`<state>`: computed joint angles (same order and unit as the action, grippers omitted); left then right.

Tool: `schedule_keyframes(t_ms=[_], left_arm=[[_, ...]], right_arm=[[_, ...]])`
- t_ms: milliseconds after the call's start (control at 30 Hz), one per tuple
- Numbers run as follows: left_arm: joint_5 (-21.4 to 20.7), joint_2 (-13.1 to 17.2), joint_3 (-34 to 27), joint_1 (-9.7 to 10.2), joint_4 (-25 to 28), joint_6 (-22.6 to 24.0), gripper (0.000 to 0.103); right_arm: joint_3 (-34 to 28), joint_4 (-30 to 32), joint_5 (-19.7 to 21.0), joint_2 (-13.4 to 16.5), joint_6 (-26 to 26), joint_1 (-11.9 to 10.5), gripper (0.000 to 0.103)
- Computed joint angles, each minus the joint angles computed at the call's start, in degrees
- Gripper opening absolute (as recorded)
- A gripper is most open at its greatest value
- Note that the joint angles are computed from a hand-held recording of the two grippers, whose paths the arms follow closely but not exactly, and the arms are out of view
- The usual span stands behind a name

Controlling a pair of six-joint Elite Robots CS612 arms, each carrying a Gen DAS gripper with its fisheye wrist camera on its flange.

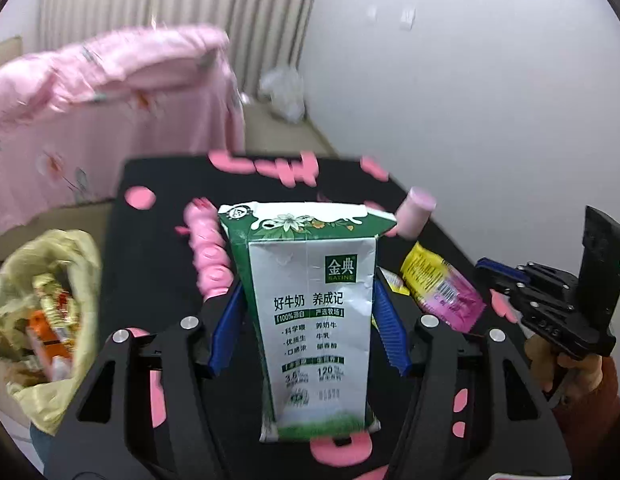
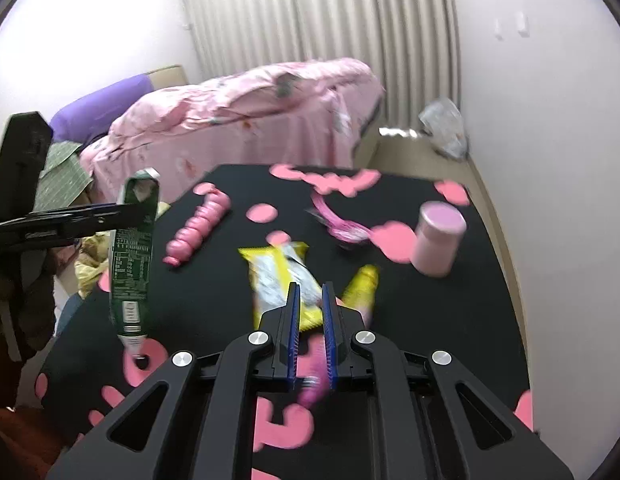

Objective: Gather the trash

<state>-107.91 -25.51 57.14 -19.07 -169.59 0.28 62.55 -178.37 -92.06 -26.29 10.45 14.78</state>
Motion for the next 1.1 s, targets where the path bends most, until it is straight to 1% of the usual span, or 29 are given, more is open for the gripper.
schedule_keyframes(t_ms=[33, 133, 200, 233, 300, 333, 367, 400, 500, 567, 633, 700, 767, 900, 967, 1033, 1067, 1100], left_arm=[[0.1, -0.8, 2.0, 0.31, -3.4, -1.0, 0.056], [0.3, -1.8, 4.3, 1.04, -7.4, -2.4, 0.056], [-0.2, -2.2, 5.2, 1.66, -9.0, -3.8, 0.056], [-1.1, -2.3, 5.6, 2.21, -9.8, -5.0, 0.056], [-2.8, -2.4, 6.1, 2.99, -10.9, -6.8, 0.056], [-3.6, -2.5, 6.2, 3.40, -11.3, -7.6, 0.056], [-4.1, -2.5, 6.4, 3.63, -11.6, -8.1, 0.056], [-4.5, -2.5, 6.6, 3.86, -11.9, -8.7, 0.056], [-6.1, -2.4, 6.8, 4.39, -12.9, -10.1, 0.056], [-6.5, -2.2, 6.6, 4.33, -12.7, -10.2, 0.056], [-6.3, -2.3, 6.6, 4.09, -12.4, -9.7, 0.056], [-5.7, -2.4, 6.8, 3.69, -12.0, -8.7, 0.056], [-5.3, -2.3, 6.6, 3.45, -11.3, -8.2, 0.056], [-4.1, -2.4, 6.3, 2.97, -9.5, -7.3, 0.056], [-3.6, -2.2, 6.0, 2.91, -9.1, -7.2, 0.056], [-2.9, -2.3, 5.9, 2.84, -8.8, -7.4, 0.056], [-2.7, -2.2, 5.8, 2.85, -8.6, -7.3, 0.056], [-2.3, -2.2, 5.7, 2.82, -8.4, -7.4, 0.056]], right_arm=[[-0.7, 0.2, -0.3, 0.1, -1.0, 0.4, 0.011], [-2.7, 1.6, -0.3, 0.3, -3.0, 1.0, 0.011], [-3.7, 1.8, -1.2, 0.5, -3.2, 1.2, 0.011], [-3.7, 1.6, -1.9, 0.5, -2.8, 1.2, 0.011], [-3.9, 3.7, -3.8, 0.3, -2.1, 1.2, 0.014], [-3.9, 5.6, -5.0, 0.2, -1.9, 1.2, 0.028], [-3.7, 8.1, -6.8, 0.1, -1.7, 1.2, 0.037], [-3.0, 8.7, -7.0, -0.1, -1.3, 1.1, 0.044], [0.1, 10.4, -5.3, -1.0, 2.2, 0.3, 0.044], [1.7, 10.1, -5.8, -1.2, 4.9, -0.2, 0.044], [2.9, 9.1, -6.3, -1.0, 9.3, -0.9, 0.044], [3.2, 8.3, -5.3, -0.5, 12.4, -1.5, 0.044], [2.2, 8.9, -3.5, 0.6, 13.5, -2.1, 0.044], [-1.9, 10.7, -2.6, 3.1, 12.3, -3.0, 0.044], [-3.8, 11.0, -0.2, 4.1, 12.4, -3.7, 0.044], [-6.5, 14.7, 4.0, 5.2, 12.3, -4.6, 0.044], [-7.2, 15.8, 5.0, 5.5, 12.0, -4.7, 0.044], [-7.4, 15.8, 5.0, 5.6, 11.0, -4.6, 0.044]])
